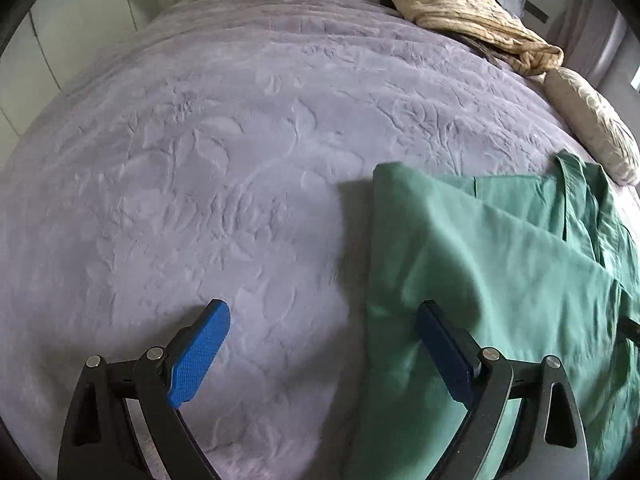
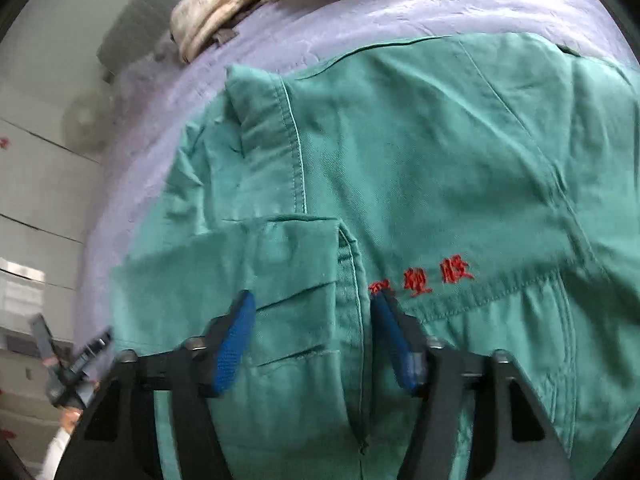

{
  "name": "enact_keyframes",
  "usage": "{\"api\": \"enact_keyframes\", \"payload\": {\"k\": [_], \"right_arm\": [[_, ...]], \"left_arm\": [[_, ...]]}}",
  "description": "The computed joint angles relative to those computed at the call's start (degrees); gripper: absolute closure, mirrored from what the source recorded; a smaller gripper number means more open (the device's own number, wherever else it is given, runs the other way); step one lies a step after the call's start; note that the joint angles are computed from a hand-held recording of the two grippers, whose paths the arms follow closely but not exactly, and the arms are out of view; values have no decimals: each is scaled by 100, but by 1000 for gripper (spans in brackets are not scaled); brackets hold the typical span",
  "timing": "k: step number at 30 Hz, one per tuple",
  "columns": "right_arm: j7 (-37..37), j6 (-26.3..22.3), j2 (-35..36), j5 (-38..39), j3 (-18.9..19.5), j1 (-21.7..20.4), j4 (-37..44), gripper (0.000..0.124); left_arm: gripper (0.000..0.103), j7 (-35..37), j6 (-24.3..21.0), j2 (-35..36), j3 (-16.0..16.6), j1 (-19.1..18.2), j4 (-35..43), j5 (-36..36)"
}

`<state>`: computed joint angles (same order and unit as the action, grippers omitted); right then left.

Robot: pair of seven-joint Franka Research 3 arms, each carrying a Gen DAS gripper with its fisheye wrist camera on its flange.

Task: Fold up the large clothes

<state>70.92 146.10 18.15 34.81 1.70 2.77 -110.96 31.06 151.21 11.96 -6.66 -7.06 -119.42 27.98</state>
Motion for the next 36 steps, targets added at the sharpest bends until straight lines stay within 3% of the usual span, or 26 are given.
{"api": "enact_keyframes", "payload": {"k": [4,6,7,9,11,13,14,16,18,20,22,25,26,29,33,36], "right_arm": [[-810,807,-270,-250,74,142,-234,115],[-724,794,-78,-553,-30,217,-27,113],[-492,537,84,-692,-106,228,173,112],[312,169,265,-967,-310,287,368,89],[523,500,-7,-877,-272,242,-14,76],[-87,679,-539,49,91,-52,-554,73],[-676,515,-745,809,303,-239,-705,73],[-1524,-311,-1067,1918,435,-321,-907,73],[-1761,-1447,-1026,2558,470,-223,-917,73],[-1695,-2198,-723,3012,532,-19,-837,73],[-1592,-2393,-367,3344,622,282,-726,73],[-1429,-2184,178,3814,748,642,-418,73],[-1423,-2088,307,4060,796,687,-348,75],[-1374,-1845,592,4349,882,820,-151,121],[-902,-1836,852,3587,894,995,44,121],[-653,-2125,657,2954,838,965,107,120]], "left_arm": [[8,155,11,59,-9,47,32,-106],[8,218,-26,59,-11,55,26,-150],[8,274,-31,93,-20,71,60,-205],[8,378,-37,112,-34,87,86,-287],[8,583,-14,56,-66,127,35,-406],[8,636,-12,-56,-44,113,-63,-357],[8,627,-19,-122,-35,107,-121,-332],[8,595,-63,-262,-31,105,-244,-305],[8,505,-194,-371,-26,88,-327,-213],[8,351,-312,-501,-19,82,-427,-91],[8,174,-362,-689,-23,108,-587,-36],[8,115,-373,-1013,-56,179,-886,-30],[8,76,-385,-1120,-69,196,-984,46],[8,-66,-449,-1352,-121,246,-1216,316],[8,-62,-684,-1328,-197,242,-1242,301],[8,-57,-435,-1331,-242,198,-1278,173]]}}
